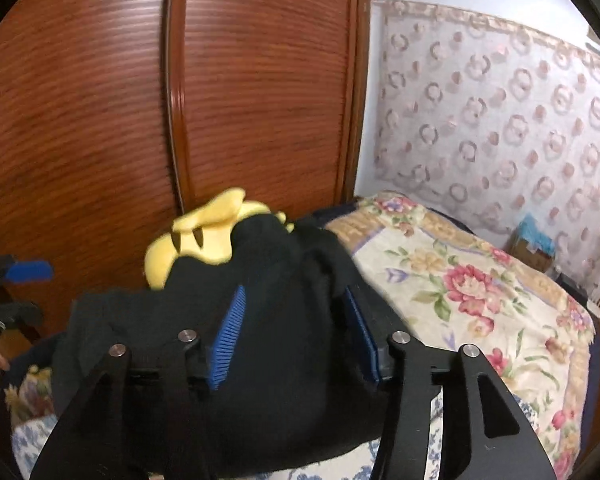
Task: Fold small clothes
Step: 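Lower the black shirt onto the clothes stack and open both grippers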
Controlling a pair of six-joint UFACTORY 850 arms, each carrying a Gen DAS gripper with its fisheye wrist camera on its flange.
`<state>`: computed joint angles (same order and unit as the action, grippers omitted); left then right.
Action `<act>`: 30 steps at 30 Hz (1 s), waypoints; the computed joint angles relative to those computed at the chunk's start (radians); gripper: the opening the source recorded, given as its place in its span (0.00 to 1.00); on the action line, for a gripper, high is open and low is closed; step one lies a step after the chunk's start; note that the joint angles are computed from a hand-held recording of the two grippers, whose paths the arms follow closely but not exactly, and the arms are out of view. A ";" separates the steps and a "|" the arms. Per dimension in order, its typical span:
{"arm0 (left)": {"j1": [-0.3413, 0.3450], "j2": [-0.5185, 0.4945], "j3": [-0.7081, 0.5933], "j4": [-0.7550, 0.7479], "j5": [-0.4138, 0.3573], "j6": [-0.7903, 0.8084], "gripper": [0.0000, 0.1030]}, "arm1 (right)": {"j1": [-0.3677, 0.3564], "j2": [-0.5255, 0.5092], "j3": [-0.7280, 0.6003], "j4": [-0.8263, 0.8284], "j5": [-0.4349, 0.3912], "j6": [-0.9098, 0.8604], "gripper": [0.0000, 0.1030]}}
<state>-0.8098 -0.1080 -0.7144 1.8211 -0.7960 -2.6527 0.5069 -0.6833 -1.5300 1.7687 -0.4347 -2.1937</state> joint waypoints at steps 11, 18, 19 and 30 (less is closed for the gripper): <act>-0.087 -0.033 -0.079 -0.154 -0.067 0.130 0.61 | -0.021 -0.072 -0.057 -0.065 -0.016 0.154 0.56; -0.143 -0.082 -0.147 -0.230 -0.101 0.208 0.61 | -0.067 0.152 0.232 0.190 -0.091 -0.117 0.57; -0.152 -0.089 -0.157 -0.238 -0.110 0.216 0.61 | -0.075 0.181 0.272 0.217 -0.101 -0.145 0.59; -0.269 -0.184 -0.281 -0.271 -0.193 0.271 0.61 | -0.214 0.492 0.683 0.422 -0.212 -0.341 0.74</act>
